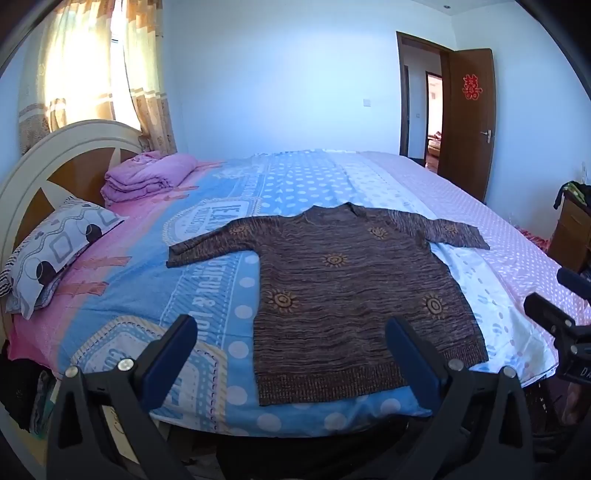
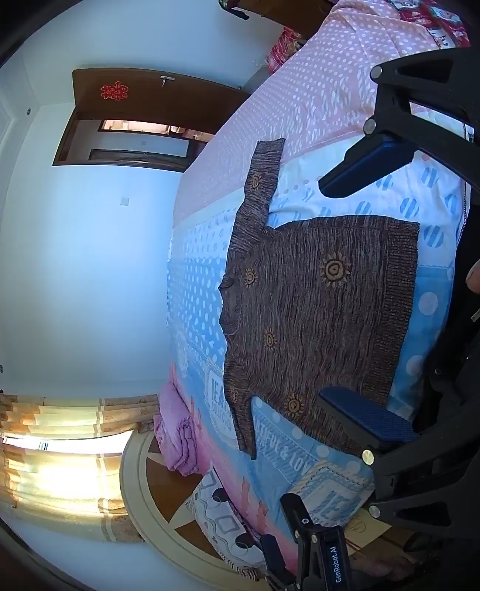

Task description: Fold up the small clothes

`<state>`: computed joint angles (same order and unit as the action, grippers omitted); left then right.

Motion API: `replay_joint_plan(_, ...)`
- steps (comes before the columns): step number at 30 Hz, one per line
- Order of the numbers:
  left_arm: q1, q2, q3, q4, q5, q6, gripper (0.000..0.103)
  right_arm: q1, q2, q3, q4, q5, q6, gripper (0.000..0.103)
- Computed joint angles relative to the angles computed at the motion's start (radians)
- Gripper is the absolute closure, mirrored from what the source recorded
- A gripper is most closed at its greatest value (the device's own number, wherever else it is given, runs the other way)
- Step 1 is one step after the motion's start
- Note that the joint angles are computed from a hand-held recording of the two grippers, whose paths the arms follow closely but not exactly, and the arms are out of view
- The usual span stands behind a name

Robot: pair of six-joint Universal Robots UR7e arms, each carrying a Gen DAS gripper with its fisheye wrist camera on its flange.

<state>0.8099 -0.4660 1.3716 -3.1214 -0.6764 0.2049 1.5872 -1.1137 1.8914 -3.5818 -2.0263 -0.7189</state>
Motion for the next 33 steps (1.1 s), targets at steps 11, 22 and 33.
replay_joint_plan(11,0.007,-0.011,0.005,-0.043,-0.016,0.005,0.000,-0.008,0.009,-0.001,0.001,0.003,-0.002,0.001)
replay_joint_plan(22,0.007,-0.008,-0.001,-0.045,-0.013,0.013,0.000,-0.011,0.003,-0.004,0.018,0.004,0.017,0.001)
replay_joint_plan(33,0.009,-0.006,-0.006,-0.042,-0.007,0.010,0.000,-0.016,-0.003,-0.003,0.031,0.007,0.025,0.001)
